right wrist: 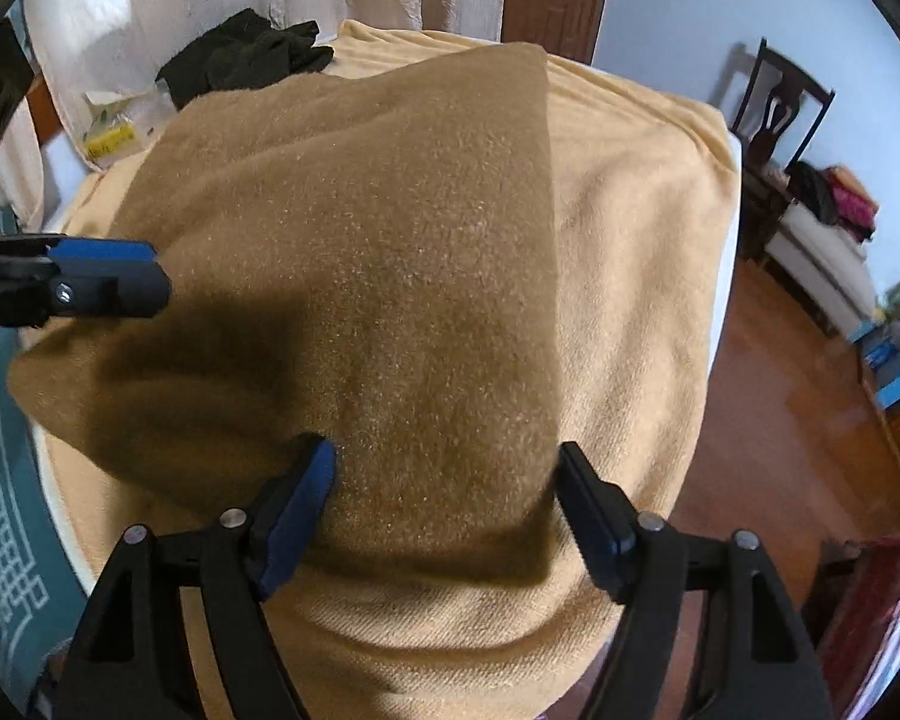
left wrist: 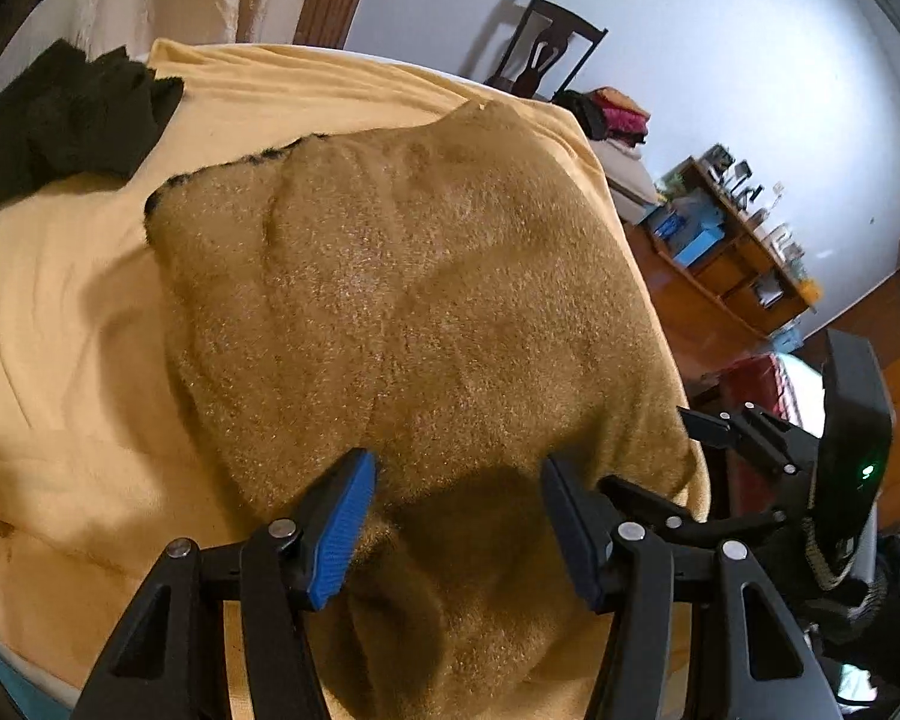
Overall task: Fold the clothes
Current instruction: 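Lower the sweater onto the blanket, open both grippers and smooth it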
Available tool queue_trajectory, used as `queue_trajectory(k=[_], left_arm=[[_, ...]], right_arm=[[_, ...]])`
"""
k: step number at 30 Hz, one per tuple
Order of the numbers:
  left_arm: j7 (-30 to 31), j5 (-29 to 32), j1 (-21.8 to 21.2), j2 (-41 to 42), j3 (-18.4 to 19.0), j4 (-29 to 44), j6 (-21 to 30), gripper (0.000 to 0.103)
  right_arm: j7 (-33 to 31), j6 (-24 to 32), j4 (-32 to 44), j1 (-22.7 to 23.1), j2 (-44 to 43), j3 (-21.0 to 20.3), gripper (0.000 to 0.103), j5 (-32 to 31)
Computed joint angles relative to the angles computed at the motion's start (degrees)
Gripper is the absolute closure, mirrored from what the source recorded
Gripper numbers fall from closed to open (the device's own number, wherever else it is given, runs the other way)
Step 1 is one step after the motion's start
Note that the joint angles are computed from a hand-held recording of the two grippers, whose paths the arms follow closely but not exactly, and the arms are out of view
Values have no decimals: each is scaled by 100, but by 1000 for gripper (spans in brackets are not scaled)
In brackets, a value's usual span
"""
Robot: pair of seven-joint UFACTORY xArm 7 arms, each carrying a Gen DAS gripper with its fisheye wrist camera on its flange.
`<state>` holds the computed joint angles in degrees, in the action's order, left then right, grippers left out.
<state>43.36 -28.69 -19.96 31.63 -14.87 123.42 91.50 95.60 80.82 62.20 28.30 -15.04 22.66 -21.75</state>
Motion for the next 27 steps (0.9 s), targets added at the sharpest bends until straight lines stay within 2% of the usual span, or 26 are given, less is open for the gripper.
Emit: queue_trajectory(k=[1, 3, 5, 8, 10, 12, 15, 21, 27], left_arm=[[-68, -4, 8, 10, 2, 79, 81, 43], [-53, -86, -19, -2, -34, -3, -70, 43], [215, -304, 116, -203, -120, -267, -45, 42], [705, -421, 243, -633, -101, -824, -12, 42], [860, -298, 231, -882, 8, -1205, -93, 42], [804, -159, 146, -977, 88, -1467, -270, 42], [595, 5, 70, -788, 150, -1393, -324, 42], [12, -26, 64, -598, 145, -1288, -453, 42], [-322, -109, 154, -590, 139, -1297, -505, 42]], right_arm=[[-54, 48, 31, -5, -2, -30, 23, 55], [-122, 86, 58, -26, -117, -110, 23, 253], [-187, 173, 123, -74, -223, -141, 23, 382], [-310, 545, 419, -170, -338, -19, 22, 91], [-573, 480, 485, -277, -454, -77, 22, -113], [-891, 232, 533, -441, -448, -194, 22, -265], [-1294, -230, 903, -653, 36, -297, 22, -500], [-2615, -1852, 412, -976, 179, -1011, 22, 58], [-3698, -2150, 389, -1206, 560, -1237, 18, 681]])
